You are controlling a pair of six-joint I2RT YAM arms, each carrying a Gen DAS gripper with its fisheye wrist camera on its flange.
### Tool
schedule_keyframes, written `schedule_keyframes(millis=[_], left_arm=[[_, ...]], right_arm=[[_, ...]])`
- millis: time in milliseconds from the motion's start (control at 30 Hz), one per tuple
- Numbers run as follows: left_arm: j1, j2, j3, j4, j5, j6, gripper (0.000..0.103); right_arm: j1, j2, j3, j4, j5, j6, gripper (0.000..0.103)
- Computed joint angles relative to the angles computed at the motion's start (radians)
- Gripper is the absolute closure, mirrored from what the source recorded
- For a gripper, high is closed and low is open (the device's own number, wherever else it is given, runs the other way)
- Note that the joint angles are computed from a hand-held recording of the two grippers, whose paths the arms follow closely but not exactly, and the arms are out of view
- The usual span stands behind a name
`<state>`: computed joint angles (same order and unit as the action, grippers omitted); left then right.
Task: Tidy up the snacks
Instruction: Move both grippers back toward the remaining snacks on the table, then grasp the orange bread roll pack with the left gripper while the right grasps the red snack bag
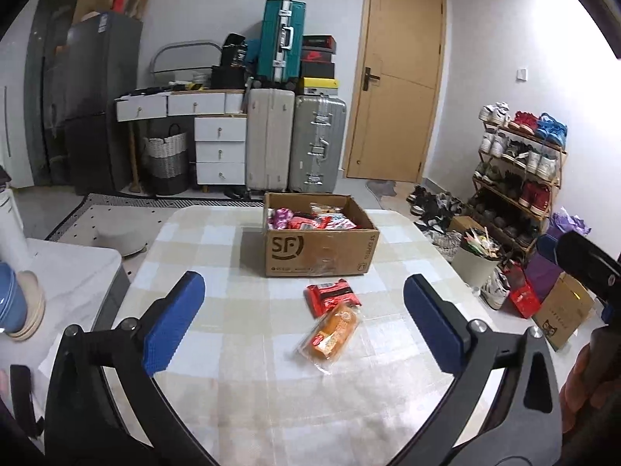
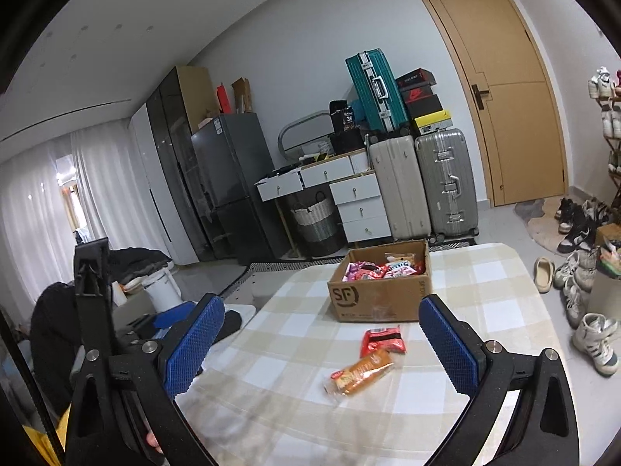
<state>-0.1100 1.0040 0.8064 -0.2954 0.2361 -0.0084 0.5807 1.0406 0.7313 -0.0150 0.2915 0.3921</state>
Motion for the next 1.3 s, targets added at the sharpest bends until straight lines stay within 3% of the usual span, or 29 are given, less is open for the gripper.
schedule_keyframes(millis=[133,200,467,600,800,1167,1300], left_arm=[[0.019,-0.016,-0.064,-0.001,0.019,0.016,0.001],[0.006,0.024,-0.084,0.035,0.007,0.025,0.001],[-0.114,0.38,-0.036,0.207,-0.077,0.033,0.001],[-0.148,0.595,0.077,0.251,-0.088,0.037,0.001],[-0.181,0.878,0.305,0.223,-0.096,0.044,0.001],[-0.235,1.265,0.71,0.065,-0.098,0.065,0.002],[-0.242,1.372,0.842,-0.019,-0.095,0.074,0.021]], right_arm=[[0.038,0.021,-0.062,0.051,0.092,-0.049,0.001],[0.027,0.046,-0.083,0.083,0.081,-0.059,0.001],[-0.135,0.211,-0.125,0.21,-0.107,-0.023,0.001],[-0.236,0.311,-0.117,0.266,-0.217,0.001,0.001],[-0.35,0.448,-0.086,0.328,-0.332,0.019,0.001],[-0.456,0.652,-0.015,0.384,-0.454,0.047,0.001],[-0.474,0.691,0.005,0.383,-0.474,0.055,0.001]])
